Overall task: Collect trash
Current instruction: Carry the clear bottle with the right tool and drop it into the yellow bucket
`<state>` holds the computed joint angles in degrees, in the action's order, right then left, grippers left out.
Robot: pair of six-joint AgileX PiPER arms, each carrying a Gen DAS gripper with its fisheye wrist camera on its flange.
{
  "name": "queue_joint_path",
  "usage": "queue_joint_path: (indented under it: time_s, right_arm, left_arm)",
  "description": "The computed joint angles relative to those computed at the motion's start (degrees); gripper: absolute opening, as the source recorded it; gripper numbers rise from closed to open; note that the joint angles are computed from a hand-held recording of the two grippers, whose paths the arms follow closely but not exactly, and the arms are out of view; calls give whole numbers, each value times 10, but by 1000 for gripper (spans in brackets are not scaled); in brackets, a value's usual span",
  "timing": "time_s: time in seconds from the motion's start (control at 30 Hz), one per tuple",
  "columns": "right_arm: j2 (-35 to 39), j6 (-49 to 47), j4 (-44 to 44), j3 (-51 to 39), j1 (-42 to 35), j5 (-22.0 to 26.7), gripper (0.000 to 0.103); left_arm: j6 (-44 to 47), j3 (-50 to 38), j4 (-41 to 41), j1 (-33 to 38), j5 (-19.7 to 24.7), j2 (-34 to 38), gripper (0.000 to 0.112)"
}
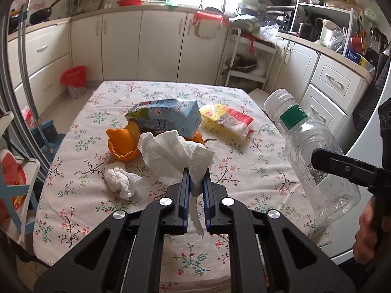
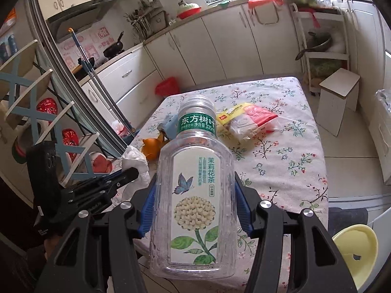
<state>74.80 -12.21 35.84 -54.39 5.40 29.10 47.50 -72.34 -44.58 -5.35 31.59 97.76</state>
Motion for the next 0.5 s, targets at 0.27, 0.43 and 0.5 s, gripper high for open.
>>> queue_joint_path:
  time_s: [0.27,0.43,0.5]
  right_arm:
    - [-28,2,-11,21,-19,-5,55]
    - [-47,-15,1,36,-45,1,55]
    - [-52,-23,7,41,-53,4,55]
  left_arm:
    - [24,26,-20,-26,-39,-23,8]
    - [33,41,-16,-47,-62,-31,8]
    - [32,43,-13,-54,-68,-31,8]
